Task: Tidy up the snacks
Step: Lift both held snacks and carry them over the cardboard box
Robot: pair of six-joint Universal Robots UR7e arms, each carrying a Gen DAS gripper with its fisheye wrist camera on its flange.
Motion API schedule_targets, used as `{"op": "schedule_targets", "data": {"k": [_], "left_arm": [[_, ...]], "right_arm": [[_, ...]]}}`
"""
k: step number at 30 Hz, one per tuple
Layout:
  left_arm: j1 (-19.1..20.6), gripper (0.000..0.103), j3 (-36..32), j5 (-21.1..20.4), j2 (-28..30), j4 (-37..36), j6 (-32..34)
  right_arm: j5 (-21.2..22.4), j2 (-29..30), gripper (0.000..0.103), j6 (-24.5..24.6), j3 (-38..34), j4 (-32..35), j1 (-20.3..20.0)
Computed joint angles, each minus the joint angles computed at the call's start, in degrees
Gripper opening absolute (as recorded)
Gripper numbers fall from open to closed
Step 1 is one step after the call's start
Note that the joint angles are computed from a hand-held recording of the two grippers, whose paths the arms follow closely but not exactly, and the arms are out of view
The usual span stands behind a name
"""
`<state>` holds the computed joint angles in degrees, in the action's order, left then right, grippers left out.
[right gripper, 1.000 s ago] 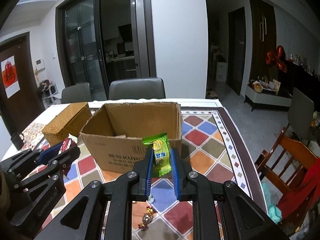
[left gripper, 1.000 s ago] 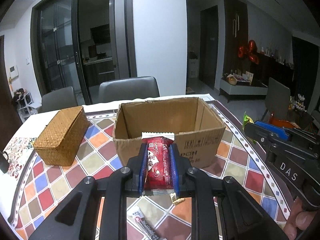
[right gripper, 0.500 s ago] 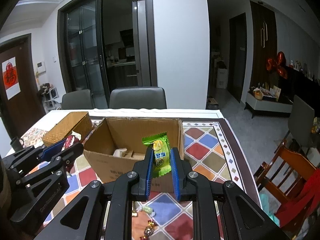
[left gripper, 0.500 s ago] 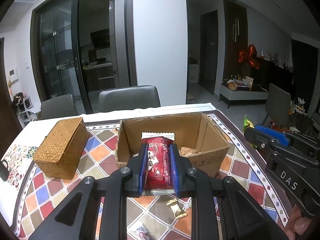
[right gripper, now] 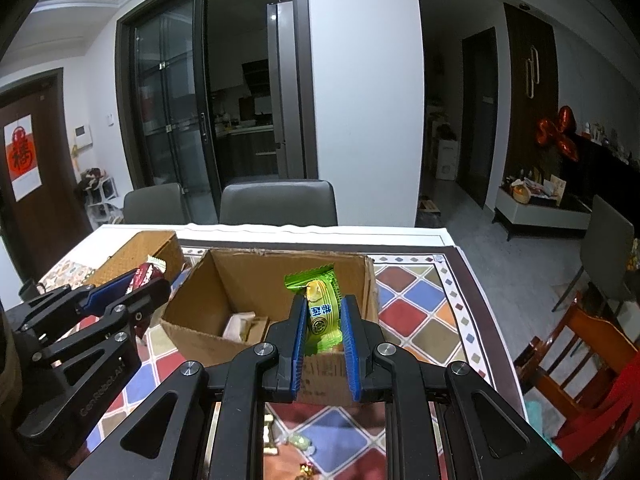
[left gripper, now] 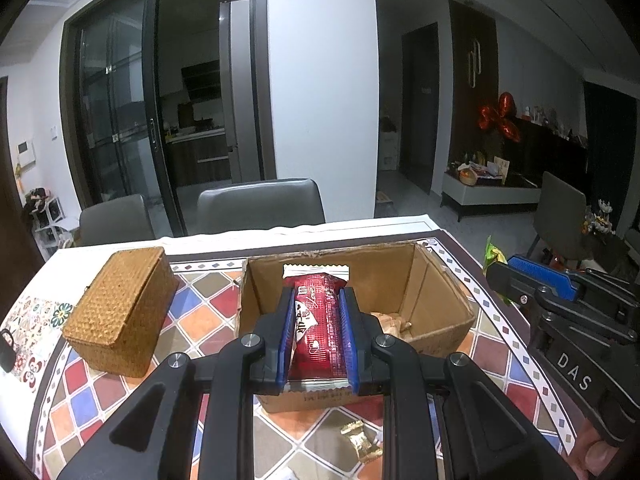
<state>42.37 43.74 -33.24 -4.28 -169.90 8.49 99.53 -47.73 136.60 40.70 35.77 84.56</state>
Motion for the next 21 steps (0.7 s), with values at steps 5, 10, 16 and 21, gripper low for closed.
{"op": "schedule_targets", "data": {"k": [5,10,16,21], "left_arm": [[0.9,0.022,-4.2,-0.7,1.8,1.5,1.2],[1.7,0.022,-8.2,-1.3,3.6,3.5,1.5],[2.5,0.022,-12.1,-1.9,5.5,4.9,2.4],[3.3,0.022,-16.5,-2.3,7.5,6.9,2.8]], "right_arm": [[0.3,2.6,0.019,-0.2,-4.0,1.8,0.0],[0.5,5.5,0.019,-0.1,-8.8,4.1,0.0],[0.8,10.2,0.019,0.1,-16.8,8.1,0.1],[0.8,15.3,0.019,0.2,-26.1,12.8,0.0]]}}
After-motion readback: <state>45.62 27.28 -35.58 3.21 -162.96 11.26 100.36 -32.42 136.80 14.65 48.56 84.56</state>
